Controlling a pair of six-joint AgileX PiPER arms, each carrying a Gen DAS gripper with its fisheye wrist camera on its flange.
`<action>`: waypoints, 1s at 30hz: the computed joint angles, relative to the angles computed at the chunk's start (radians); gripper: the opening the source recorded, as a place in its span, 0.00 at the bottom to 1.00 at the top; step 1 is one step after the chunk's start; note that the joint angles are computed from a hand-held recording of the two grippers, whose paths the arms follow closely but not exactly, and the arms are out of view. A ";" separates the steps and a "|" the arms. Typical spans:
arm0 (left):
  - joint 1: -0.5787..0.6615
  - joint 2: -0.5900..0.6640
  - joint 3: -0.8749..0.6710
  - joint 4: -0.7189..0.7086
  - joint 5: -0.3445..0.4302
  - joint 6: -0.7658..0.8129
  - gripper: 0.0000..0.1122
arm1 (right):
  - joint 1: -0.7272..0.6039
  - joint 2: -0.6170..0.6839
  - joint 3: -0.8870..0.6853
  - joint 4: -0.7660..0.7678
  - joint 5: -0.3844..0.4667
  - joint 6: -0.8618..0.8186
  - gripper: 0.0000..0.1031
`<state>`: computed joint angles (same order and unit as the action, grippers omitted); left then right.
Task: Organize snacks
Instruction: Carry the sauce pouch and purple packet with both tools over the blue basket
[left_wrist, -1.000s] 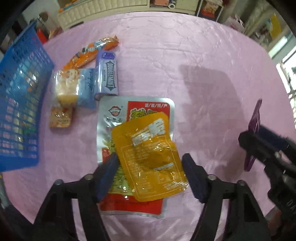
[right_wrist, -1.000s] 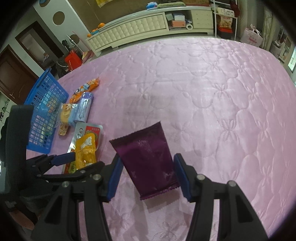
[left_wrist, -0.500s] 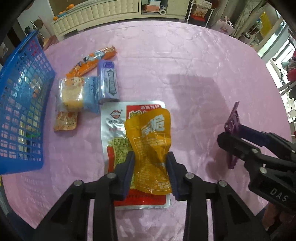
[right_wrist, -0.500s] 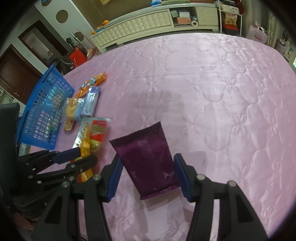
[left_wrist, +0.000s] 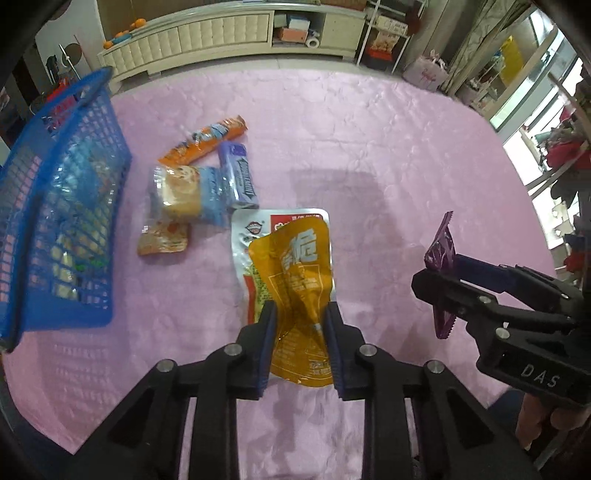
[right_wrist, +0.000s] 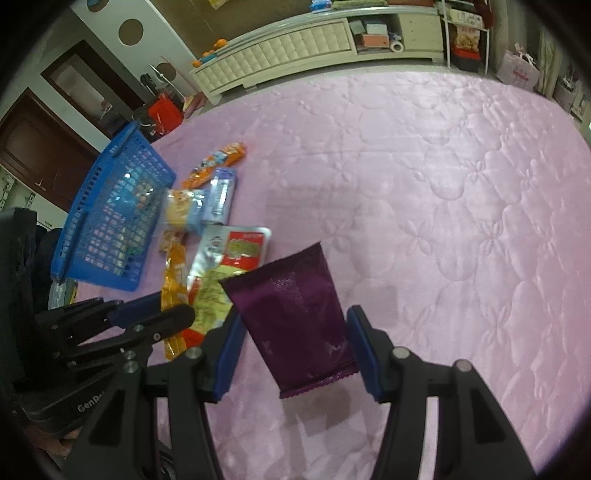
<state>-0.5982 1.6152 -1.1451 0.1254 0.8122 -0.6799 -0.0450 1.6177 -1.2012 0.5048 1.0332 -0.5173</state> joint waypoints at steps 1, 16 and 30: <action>0.004 -0.023 0.011 -0.006 0.003 0.009 0.21 | 0.010 -0.022 -0.002 -0.009 0.008 0.016 0.58; 0.082 -0.428 0.070 -0.022 0.159 0.132 0.21 | 0.270 -0.198 -0.143 -0.150 0.098 0.325 0.58; 0.622 -0.529 0.000 -0.315 0.287 0.693 0.21 | 0.557 -0.067 -0.418 -0.281 0.118 0.563 0.58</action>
<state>0.0242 1.0864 -1.1450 -0.1892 1.0993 0.0135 0.5121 1.5504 -1.6194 0.2243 1.1516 0.0460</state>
